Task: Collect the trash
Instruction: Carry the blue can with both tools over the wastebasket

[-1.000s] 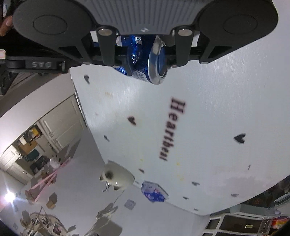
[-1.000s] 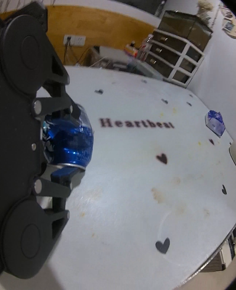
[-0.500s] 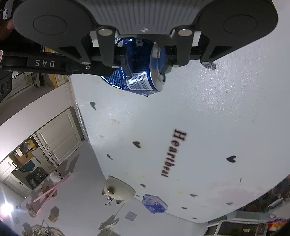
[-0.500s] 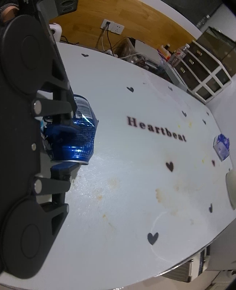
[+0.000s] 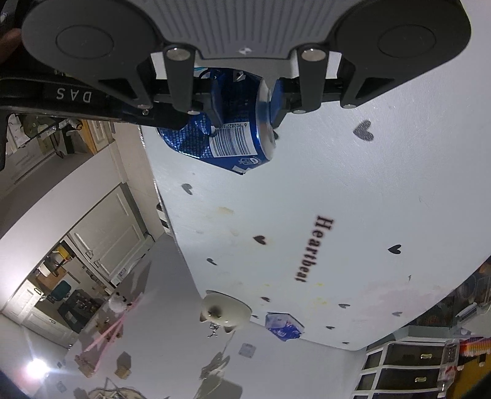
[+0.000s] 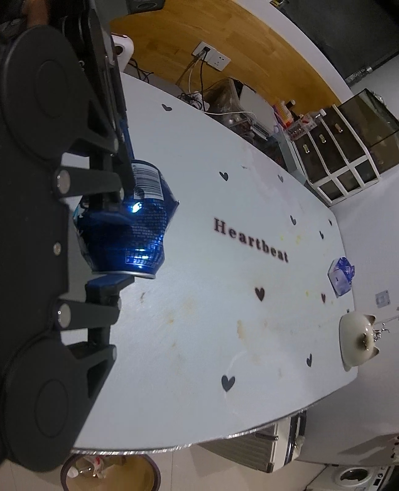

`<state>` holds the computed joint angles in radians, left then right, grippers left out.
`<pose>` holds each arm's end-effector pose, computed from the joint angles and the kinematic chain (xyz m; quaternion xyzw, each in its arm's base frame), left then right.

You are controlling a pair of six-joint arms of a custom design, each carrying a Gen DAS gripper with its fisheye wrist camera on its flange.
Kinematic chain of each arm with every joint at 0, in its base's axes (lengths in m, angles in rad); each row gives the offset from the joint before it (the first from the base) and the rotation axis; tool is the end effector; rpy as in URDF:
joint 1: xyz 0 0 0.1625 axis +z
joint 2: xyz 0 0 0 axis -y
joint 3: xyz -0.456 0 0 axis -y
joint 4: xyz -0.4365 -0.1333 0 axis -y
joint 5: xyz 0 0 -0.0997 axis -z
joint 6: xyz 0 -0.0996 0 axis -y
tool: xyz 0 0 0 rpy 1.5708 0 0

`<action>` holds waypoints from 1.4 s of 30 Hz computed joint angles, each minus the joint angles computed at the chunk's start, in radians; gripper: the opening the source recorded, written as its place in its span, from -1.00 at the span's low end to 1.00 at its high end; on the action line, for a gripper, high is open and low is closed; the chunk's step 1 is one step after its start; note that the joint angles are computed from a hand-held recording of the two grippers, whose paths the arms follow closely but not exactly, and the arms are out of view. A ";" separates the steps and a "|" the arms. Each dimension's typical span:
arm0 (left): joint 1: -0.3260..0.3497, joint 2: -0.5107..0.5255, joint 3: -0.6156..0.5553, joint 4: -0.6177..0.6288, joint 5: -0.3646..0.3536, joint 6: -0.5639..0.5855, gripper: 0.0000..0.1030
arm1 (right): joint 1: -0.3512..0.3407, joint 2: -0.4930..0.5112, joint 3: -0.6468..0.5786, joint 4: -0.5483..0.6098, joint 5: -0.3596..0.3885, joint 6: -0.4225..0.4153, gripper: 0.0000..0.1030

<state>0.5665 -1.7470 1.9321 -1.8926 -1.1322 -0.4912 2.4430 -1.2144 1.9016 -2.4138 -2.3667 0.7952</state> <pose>-0.2940 -0.3951 0.4554 0.2327 0.9457 -0.1965 0.1138 0.5039 -0.3421 0.2596 0.0052 -0.9195 0.3343 0.2066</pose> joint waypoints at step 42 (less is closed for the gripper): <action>-0.345 0.479 -0.015 -0.179 0.015 -0.361 -0.35 | -0.180 -0.809 0.305 0.290 0.071 -0.188 -0.34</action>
<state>0.2216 -1.2676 1.9174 -2.0714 -1.1174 -0.8527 2.2633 -2.0229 2.2068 -2.1242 -2.2962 0.6071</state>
